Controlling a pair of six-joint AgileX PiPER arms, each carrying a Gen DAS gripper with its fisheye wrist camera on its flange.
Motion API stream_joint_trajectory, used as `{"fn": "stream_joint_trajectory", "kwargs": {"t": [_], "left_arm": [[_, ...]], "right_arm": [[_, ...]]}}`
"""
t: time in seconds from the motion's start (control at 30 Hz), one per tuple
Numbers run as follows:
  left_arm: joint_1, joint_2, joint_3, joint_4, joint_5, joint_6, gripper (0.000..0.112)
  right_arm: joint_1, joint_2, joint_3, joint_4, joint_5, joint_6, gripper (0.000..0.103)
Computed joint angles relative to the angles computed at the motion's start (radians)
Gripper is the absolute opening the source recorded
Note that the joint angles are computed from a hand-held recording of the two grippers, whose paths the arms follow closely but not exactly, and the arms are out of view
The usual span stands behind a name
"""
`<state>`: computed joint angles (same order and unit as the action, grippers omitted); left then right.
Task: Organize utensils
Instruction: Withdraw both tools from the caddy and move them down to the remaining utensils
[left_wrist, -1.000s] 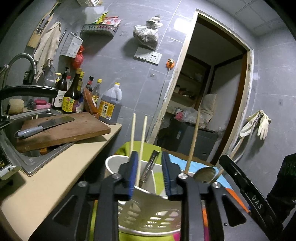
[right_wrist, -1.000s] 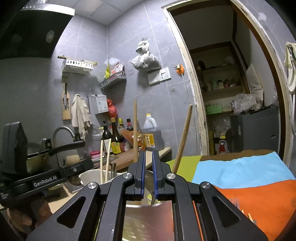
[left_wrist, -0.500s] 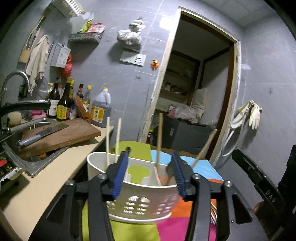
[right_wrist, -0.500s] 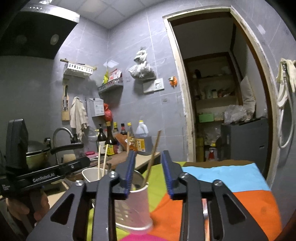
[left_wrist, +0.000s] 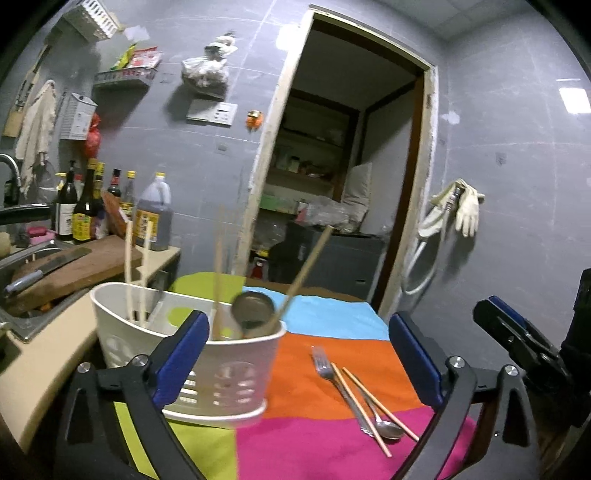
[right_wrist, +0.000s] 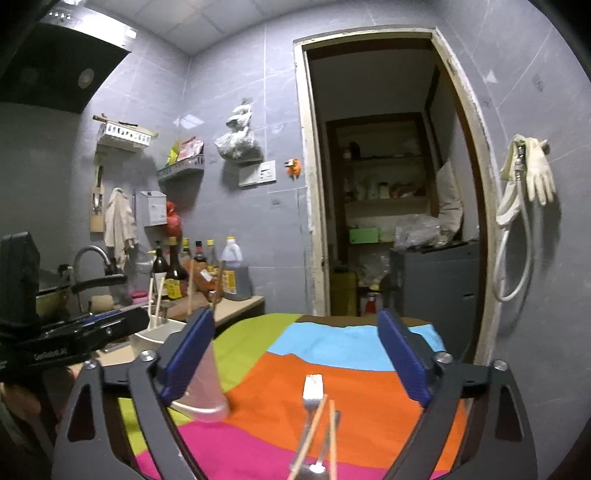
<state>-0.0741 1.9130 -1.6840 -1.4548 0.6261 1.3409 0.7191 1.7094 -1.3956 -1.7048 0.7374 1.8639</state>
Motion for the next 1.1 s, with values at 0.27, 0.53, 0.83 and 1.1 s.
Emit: {"fn": "stream_joint_trajectory", "kwargs": {"t": [0.27, 0.53, 0.83, 1.1], "left_arm": [[-0.088, 0.018, -0.017, 0.152, -0.049, -0.1, 0.098], [-0.182, 0.087, -0.096, 0.464, -0.112, -0.372, 0.097], [-0.238, 0.284, -0.443, 0.946, 0.093, -0.846, 0.096], [-0.271, 0.554, -0.953, 1.102, 0.409, -1.026, 0.066]], "right_arm": [[-0.031, -0.059, 0.089, 0.064, 0.012, -0.061, 0.103], [-0.127, -0.038, 0.059, 0.418, -0.057, -0.367, 0.103], [-0.244, 0.044, -0.055, 0.937, -0.099, -0.845, 0.081], [-0.308, 0.122, -0.15, 1.272, -0.105, -1.167, 0.049]]}}
